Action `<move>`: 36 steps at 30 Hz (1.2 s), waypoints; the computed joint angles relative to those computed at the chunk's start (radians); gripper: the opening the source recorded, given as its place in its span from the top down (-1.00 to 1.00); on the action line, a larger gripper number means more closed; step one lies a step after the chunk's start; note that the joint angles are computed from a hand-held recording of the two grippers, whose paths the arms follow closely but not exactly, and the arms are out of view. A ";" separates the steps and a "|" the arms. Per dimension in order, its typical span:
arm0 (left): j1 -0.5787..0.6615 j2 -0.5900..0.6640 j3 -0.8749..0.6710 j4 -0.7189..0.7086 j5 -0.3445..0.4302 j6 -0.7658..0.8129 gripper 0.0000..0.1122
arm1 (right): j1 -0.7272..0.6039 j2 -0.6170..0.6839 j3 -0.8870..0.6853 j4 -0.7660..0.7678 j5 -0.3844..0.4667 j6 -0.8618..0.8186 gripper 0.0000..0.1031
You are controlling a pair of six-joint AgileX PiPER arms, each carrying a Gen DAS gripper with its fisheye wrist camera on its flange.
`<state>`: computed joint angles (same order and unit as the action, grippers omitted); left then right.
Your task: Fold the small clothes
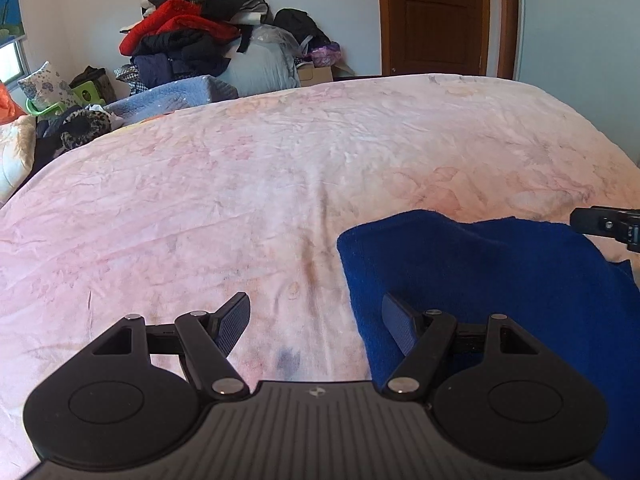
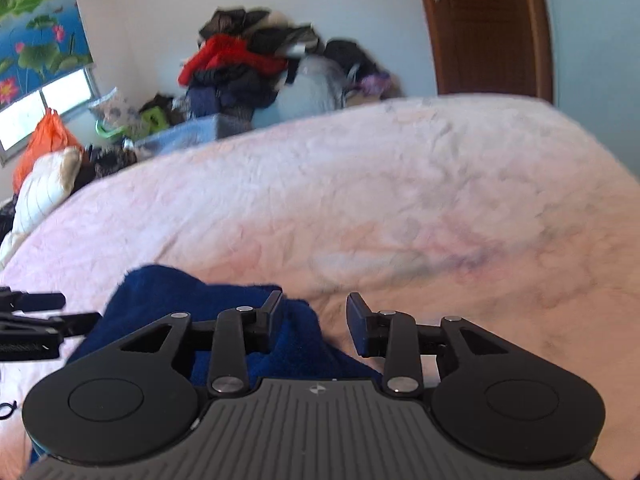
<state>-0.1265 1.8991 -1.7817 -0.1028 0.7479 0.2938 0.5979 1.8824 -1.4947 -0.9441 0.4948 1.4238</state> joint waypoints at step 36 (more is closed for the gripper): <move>-0.022 -0.396 0.567 -0.009 -0.187 0.057 -0.43 | 0.367 -0.145 0.241 -0.078 0.302 0.194 -0.23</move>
<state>-0.1487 1.5027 -1.2146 -0.1115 0.5607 0.3506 0.9648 1.7378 -1.2533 -1.0220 0.7972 1.6176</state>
